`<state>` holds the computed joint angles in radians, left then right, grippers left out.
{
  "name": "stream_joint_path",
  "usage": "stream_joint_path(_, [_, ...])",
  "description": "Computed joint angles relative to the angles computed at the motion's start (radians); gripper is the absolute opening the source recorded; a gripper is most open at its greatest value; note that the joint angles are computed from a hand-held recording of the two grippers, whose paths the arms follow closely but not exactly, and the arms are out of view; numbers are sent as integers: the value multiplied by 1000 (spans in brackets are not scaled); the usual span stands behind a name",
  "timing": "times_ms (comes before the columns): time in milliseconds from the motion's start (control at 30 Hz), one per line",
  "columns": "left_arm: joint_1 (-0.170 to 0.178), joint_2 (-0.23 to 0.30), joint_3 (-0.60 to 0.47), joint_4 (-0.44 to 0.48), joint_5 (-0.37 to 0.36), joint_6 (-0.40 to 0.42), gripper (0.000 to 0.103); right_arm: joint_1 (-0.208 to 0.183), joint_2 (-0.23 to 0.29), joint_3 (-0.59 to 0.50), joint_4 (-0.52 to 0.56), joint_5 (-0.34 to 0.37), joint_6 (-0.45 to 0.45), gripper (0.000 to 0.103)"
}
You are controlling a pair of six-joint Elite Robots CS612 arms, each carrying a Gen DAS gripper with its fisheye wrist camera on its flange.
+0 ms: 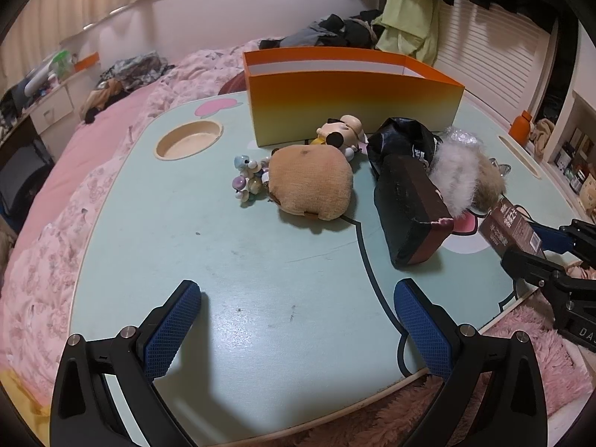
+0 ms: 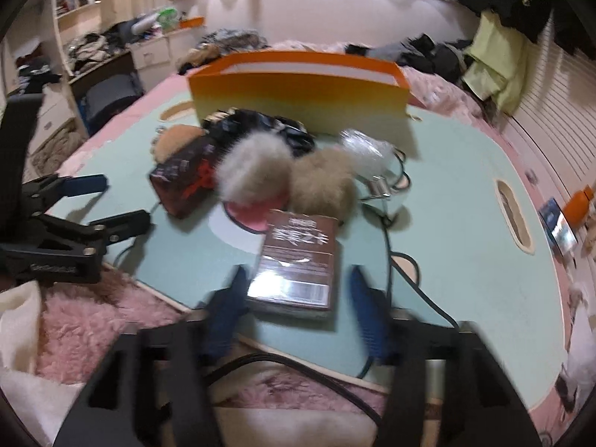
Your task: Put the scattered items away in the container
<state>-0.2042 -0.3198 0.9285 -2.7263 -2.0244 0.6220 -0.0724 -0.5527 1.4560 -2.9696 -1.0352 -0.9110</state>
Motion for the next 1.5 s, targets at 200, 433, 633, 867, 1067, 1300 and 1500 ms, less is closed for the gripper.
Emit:
stream_joint_path(200, [0,-4,7,-3,-2,1,103,-21,0,-2,26,118,4,42])
stream_joint_path(433, [5,-13,10,44,-55,36,103,-42,8,-9,6,244,57,42])
stream_joint_path(633, [17,-9,-20,92,-178,45,102,-60,25,-22,-69,329,165,42])
stream_joint_path(867, [8,-17,-18,100,-260,87,87,-58,28,-31,-56,326,188,42])
stream_joint_path(1067, [-16,-18,-27,152,-222,130,65,-59,29,-31,-59,322,191,42])
stream_joint_path(1300, [-21,2,-56,183,-196,125,26,-61,28,-32,-50,325,182,42])
stream_joint_path(1500, [-2,3,-47,110,-258,106,26,-62,28,-32,-50,328,188,42])
